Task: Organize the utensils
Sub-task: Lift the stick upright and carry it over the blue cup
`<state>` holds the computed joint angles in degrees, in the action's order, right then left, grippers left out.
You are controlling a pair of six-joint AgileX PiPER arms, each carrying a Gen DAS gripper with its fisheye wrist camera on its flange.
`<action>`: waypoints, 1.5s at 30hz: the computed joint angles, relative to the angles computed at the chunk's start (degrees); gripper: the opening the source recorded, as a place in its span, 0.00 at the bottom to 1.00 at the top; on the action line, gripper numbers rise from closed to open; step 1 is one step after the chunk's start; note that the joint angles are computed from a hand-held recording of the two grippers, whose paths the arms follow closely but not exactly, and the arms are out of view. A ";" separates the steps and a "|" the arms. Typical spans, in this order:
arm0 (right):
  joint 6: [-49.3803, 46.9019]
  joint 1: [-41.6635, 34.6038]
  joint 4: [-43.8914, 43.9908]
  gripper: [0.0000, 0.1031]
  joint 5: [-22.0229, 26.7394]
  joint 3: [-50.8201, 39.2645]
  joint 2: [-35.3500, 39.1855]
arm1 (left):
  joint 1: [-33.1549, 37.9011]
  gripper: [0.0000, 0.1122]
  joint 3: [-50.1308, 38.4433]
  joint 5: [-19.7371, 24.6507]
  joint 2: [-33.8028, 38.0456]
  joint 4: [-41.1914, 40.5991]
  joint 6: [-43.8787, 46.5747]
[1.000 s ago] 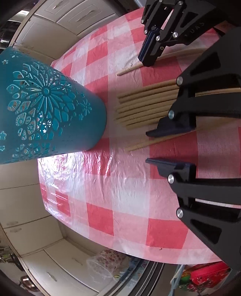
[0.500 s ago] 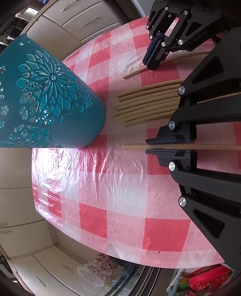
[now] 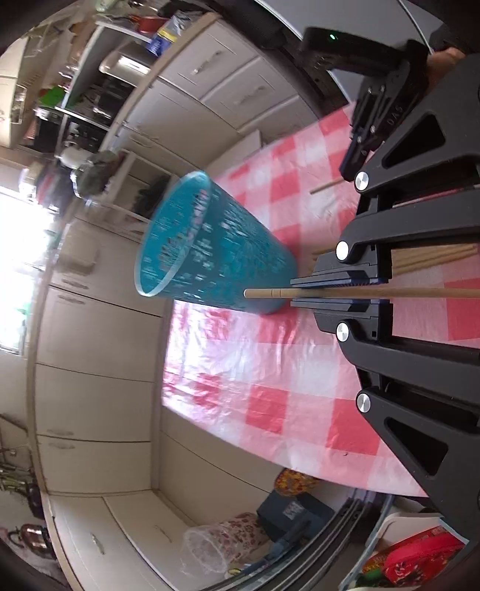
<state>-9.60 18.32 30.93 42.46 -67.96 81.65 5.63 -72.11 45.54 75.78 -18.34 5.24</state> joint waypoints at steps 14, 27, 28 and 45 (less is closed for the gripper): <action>-14.01 -4.37 27.30 0.06 -6.30 -18.42 3.24 | -1.84 0.04 -16.24 -6.95 2.78 -6.69 -0.28; -12.07 1.96 25.33 0.06 -23.53 -40.90 20.89 | -4.46 0.04 -29.86 -22.03 16.94 -3.35 -7.55; -10.91 2.15 23.84 0.06 -23.78 -41.55 21.96 | -4.52 0.04 -30.05 -22.99 18.22 -3.36 -7.61; -3.44 4.17 9.76 0.06 -26.66 -38.20 26.28 | -6.54 0.04 -26.07 -28.75 24.29 12.17 -20.00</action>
<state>-13.04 22.49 40.69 15.80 -106.17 107.93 -0.91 -98.18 16.78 100.07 -6.17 -14.76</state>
